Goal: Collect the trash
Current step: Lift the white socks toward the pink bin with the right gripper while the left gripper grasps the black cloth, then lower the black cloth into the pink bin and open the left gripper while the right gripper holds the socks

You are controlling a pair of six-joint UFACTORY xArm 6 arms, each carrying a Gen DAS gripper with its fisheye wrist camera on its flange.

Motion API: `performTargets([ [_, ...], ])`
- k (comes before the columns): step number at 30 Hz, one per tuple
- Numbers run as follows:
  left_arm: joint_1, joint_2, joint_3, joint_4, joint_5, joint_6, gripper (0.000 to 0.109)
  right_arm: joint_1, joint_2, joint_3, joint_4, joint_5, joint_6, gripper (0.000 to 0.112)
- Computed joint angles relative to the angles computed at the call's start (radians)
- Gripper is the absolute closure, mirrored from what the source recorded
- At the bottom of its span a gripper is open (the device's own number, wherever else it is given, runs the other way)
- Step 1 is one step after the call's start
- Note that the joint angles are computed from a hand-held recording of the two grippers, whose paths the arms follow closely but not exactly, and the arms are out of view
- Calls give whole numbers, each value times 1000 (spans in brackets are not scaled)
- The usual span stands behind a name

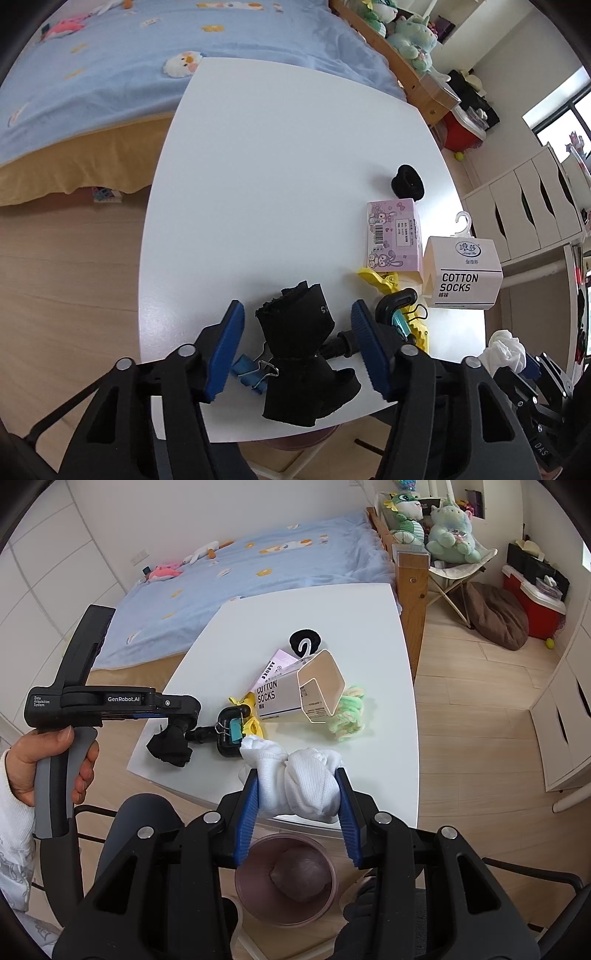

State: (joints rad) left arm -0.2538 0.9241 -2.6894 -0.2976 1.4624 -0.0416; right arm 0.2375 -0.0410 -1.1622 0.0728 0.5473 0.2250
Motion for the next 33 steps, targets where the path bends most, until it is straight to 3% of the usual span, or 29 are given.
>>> performTargets([
  [6, -1, -88, 166, -9, -83, 34, 76, 4, 6, -9, 3, 0, -4, 72],
  [9, -1, -125, 233, -23, -133, 57, 79, 6, 11, -16, -3, 1, 1, 72],
  [22, -20, -333, 567, -74, -418, 217, 81, 21, 4, -30, -22, -5, 7, 72],
  [33, -40, -583, 903, -112, -650, 397, 81, 48, -59, -4, -74, -11, 14, 72],
])
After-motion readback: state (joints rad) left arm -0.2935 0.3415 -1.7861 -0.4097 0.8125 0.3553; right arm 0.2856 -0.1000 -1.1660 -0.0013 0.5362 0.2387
